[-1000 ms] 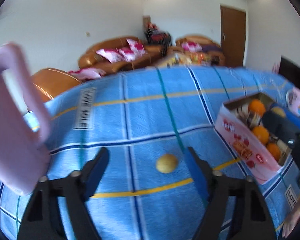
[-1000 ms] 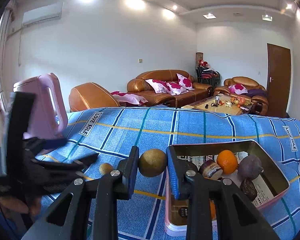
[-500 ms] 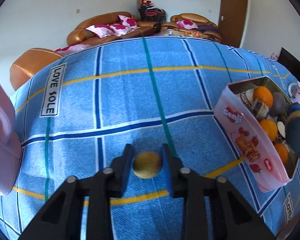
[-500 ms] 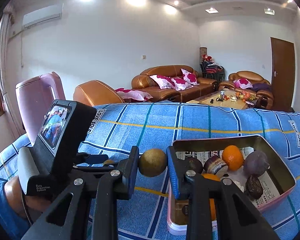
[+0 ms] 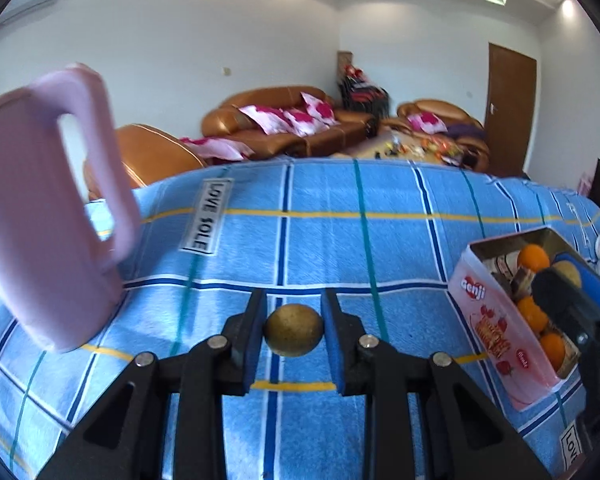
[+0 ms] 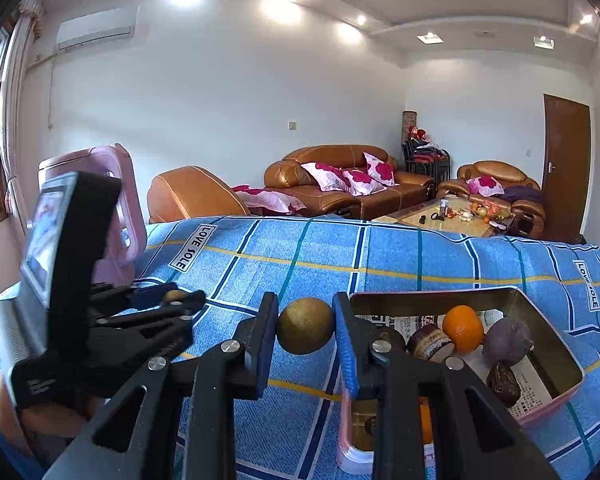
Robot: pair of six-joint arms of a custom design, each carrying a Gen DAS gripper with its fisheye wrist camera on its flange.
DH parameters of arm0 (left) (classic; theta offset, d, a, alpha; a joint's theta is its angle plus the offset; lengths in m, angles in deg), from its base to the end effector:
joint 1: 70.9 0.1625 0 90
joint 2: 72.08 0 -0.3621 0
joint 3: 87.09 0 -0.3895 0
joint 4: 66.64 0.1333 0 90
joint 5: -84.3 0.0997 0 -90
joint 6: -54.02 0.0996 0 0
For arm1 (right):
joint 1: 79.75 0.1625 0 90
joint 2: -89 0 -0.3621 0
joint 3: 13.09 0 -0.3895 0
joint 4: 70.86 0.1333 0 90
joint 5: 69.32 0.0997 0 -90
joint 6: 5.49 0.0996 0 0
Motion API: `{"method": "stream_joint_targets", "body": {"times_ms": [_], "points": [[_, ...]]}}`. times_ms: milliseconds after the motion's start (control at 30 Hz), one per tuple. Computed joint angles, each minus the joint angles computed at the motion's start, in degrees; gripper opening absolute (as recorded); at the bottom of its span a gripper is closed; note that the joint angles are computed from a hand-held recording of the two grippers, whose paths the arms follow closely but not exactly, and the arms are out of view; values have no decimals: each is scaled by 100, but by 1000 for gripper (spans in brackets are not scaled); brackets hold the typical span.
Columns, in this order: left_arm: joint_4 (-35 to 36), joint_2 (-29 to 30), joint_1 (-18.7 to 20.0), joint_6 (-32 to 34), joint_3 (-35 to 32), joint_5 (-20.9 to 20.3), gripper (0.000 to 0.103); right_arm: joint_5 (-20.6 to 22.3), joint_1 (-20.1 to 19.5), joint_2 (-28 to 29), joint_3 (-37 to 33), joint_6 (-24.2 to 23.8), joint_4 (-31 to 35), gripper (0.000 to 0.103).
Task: Organize fruits
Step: 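Carry the kiwi with the right tool toward the tin while the left tool carries its kiwi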
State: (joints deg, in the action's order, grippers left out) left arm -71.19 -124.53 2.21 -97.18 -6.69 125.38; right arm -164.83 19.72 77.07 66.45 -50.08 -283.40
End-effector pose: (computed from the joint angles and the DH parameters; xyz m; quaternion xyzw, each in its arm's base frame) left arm 0.0294 -0.6205 0.1495 0.0859 0.7894 -0.4611 0.3961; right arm 0.2275 -0.6120 -0.0981 0.3830 -0.7995 0.4263 0.1796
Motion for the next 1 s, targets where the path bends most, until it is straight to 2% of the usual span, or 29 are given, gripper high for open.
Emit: {"method": "stream_joint_targets", "body": {"times_ms": [233,733,1000], "points": [[-835,-305,-107,340,575,-178,29,19,12,12,97,-83,-226,30],[-1140,-468,-276,264,1024,-351,29,-18,6,-82,307,-111,-331,30],[-1053,-430,-338,145,1039,-369,29,-63,-54,-257,508,-45,-302,30]]}}
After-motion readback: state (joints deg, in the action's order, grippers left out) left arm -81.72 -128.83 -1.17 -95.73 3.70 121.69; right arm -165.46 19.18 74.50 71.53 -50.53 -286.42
